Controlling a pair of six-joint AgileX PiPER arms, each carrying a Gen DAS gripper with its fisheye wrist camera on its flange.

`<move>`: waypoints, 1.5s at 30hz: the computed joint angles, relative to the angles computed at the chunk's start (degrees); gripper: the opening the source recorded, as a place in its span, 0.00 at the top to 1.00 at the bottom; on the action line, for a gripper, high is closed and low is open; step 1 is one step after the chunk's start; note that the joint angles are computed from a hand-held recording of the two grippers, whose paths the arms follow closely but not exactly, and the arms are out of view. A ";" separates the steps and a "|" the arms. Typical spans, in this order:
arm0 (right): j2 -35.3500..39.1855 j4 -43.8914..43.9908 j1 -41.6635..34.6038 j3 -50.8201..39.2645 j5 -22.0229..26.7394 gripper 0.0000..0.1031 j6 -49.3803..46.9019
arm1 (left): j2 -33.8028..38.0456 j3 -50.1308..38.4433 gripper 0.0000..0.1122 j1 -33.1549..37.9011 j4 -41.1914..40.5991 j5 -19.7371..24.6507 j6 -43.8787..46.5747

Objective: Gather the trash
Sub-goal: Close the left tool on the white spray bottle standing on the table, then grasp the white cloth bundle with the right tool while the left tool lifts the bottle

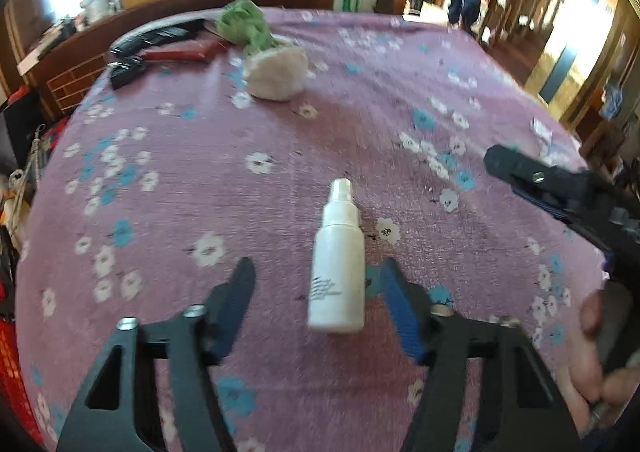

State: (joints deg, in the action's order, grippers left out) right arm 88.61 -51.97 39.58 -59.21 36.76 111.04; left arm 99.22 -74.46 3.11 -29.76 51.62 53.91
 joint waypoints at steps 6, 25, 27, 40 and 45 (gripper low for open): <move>0.19 -0.76 0.25 -0.07 -0.46 0.38 0.32 | 1.49 1.26 0.74 -1.25 0.53 -2.99 0.94; 8.41 12.97 -2.19 -14.07 -2.56 0.36 -22.70 | 6.54 -4.87 0.74 17.90 -18.82 -7.09 17.04; 11.93 17.14 -3.56 -21.37 0.62 0.26 -30.26 | 6.67 -5.16 0.74 18.18 -18.45 -5.74 17.11; 43.75 37.48 -15.80 -67.49 14.02 0.25 -55.81 | 6.58 -4.17 0.74 18.13 -19.43 -7.10 17.99; 53.77 42.37 -17.32 -83.36 19.11 0.47 -60.90 | 6.75 -4.49 0.74 18.11 -18.97 -6.66 17.53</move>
